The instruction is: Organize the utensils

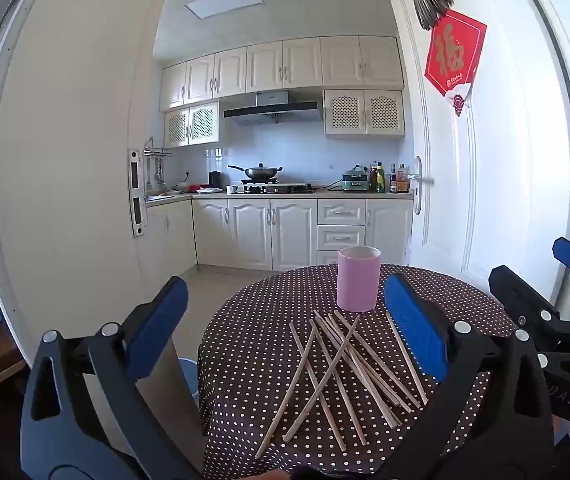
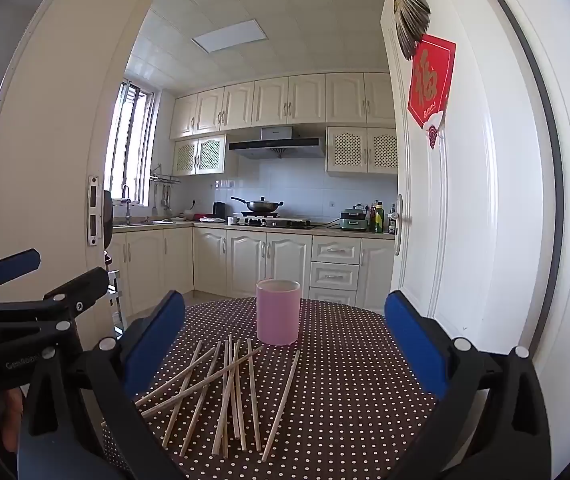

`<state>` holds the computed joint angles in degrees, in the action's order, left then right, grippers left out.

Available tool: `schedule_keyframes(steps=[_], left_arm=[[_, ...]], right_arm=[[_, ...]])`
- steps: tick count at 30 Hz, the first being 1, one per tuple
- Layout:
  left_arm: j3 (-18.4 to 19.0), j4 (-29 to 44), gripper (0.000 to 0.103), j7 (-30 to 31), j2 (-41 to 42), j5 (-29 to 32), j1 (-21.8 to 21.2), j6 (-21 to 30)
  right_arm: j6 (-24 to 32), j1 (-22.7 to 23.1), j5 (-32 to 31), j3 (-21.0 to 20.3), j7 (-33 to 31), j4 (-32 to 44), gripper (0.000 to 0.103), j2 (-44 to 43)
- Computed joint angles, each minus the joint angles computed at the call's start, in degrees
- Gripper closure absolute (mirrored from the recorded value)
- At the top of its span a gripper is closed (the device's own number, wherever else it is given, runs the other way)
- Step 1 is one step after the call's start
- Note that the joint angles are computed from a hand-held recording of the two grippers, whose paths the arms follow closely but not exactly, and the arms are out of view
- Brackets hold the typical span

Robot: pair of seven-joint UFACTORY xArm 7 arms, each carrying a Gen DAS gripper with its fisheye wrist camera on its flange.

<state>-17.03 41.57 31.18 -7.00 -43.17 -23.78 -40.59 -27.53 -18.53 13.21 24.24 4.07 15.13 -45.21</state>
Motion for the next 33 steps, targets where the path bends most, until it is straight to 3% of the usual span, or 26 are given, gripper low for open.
schedule_keyframes(steps=[9,12,14,33], left_arm=[[-0.4,1.8,0.006,3.5,1.7,-3.2,-0.9,-2.4],[0.3,0.0,0.006,1.2,0.5,-1.5,-1.4,-2.8],[0.5,-0.2,0.006,0.4,0.1,-0.6,-1.3,-2.1],[0.4,-0.2,0.006,0.0,0.5,0.1,-0.8,-2.3]], right_arm=[[-0.7,-0.9,1.5,1.7,0.2,0.1,0.007,-0.2],[-0.1,-0.1,0.9,0.3,0.0,0.0,0.007,-1.0],[-1.4,-1.2,1.6,2.4,0.4,0.0,0.007,0.2],[-0.7,-0.9,2.2,2.3,0.2,0.2,0.007,0.1]])
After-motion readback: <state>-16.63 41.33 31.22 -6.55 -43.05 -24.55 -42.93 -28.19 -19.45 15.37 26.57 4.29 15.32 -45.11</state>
